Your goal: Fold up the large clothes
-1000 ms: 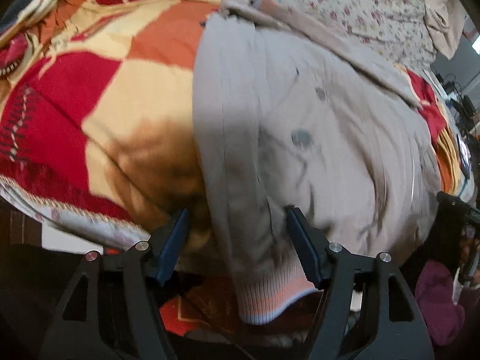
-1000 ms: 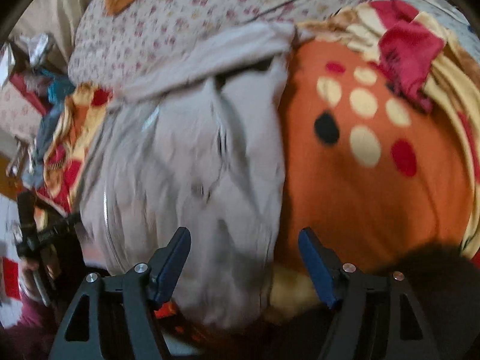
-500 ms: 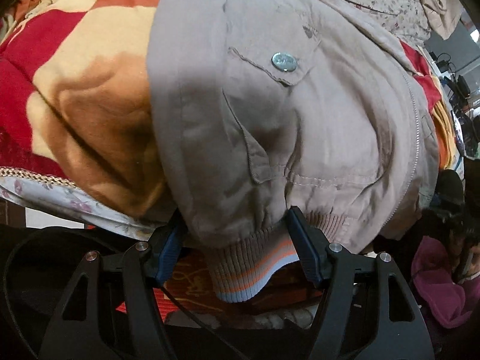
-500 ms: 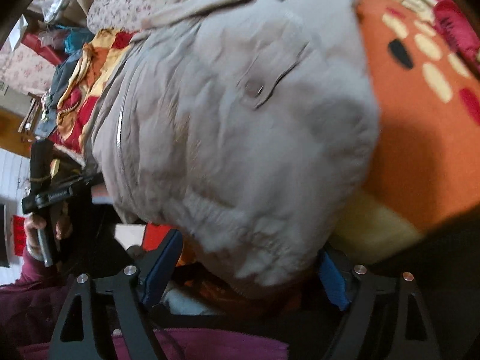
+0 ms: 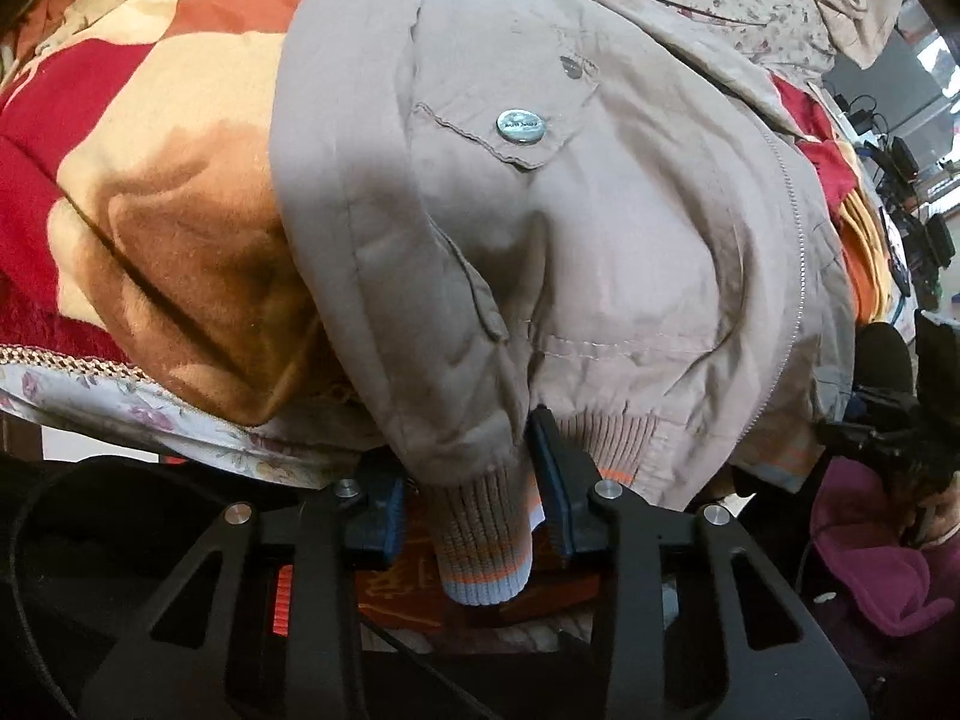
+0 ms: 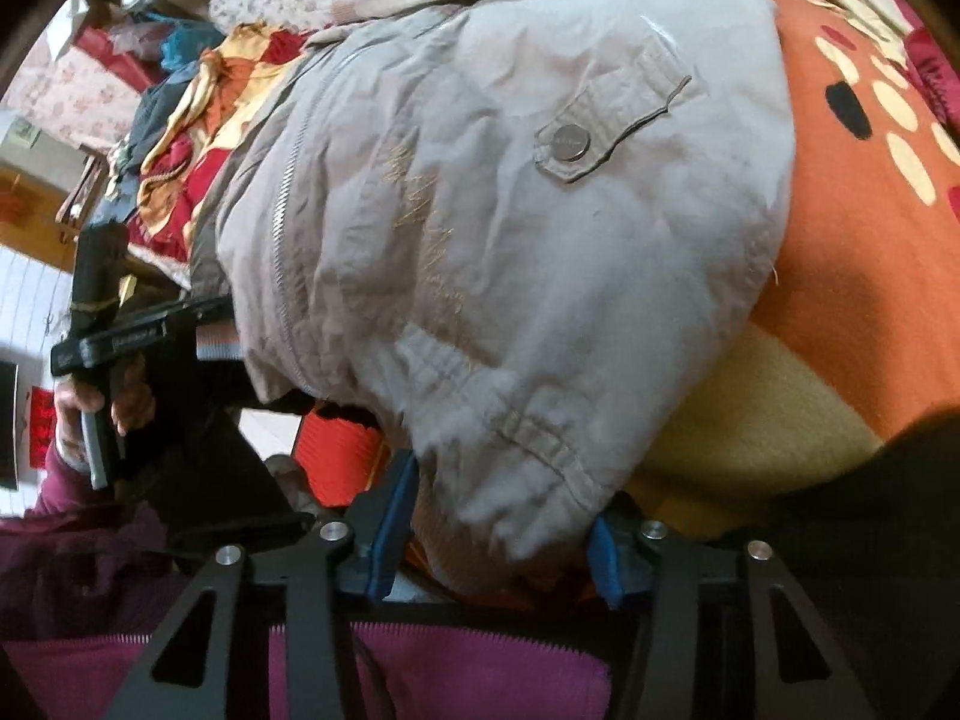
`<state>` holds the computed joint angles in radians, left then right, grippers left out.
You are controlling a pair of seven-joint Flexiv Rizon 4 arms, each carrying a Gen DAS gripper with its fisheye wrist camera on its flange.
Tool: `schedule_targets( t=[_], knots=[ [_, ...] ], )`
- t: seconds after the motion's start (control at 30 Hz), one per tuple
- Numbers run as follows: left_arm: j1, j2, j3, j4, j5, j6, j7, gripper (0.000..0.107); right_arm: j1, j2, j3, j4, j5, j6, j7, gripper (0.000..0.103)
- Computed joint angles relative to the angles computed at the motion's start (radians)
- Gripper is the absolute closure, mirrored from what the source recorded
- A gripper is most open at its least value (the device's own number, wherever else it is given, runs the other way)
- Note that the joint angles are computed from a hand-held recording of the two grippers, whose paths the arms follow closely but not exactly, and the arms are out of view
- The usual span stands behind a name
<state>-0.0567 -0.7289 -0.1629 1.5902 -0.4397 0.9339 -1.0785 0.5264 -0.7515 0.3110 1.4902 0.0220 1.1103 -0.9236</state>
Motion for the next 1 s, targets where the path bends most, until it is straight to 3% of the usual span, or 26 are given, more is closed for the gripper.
schedule_targets(
  t=[0.1,0.27,0.4,0.47,0.53,0.63,0.87,1.0],
  knots=[
    [0.002,0.003,0.001,0.004,0.002,0.002,0.001,0.072,-0.003,-0.002,0.011,-0.007,0.011,-0.029,0.010,0.052],
    [-0.002,-0.011,0.003,-0.018,-0.001,-0.016,-0.021,0.071,-0.063,-0.049,0.109,-0.081,0.093,-0.104,-0.130,0.050],
    [-0.014,-0.025,0.019,-0.039,0.017,-0.031,-0.057,0.063,-0.032,-0.070,0.064,-0.115,0.121,-0.112,-0.112,0.051],
    [-0.010,-0.025,0.015,-0.036,0.019,-0.027,-0.054,0.063,-0.023,-0.064,0.049,-0.104,0.127,-0.079,-0.105,0.056],
    [-0.007,-0.021,0.008,-0.030,0.020,-0.017,-0.042,0.066,0.000,-0.046,0.024,-0.079,0.103,-0.049,-0.100,0.073],
    [0.015,0.006,-0.030,0.014,-0.014,0.033,0.016,0.089,0.040,-0.008,-0.025,-0.021,0.048,0.014,-0.065,0.082],
    [0.086,0.086,-0.124,0.081,-0.202,0.086,0.155,0.093,0.020,0.068,-0.019,0.073,0.002,0.248,-0.039,0.086],
    [0.089,0.096,-0.154,0.053,-0.307,0.138,0.212,0.093,0.034,0.101,-0.081,0.100,-0.056,0.369,0.016,0.086]
  ],
)
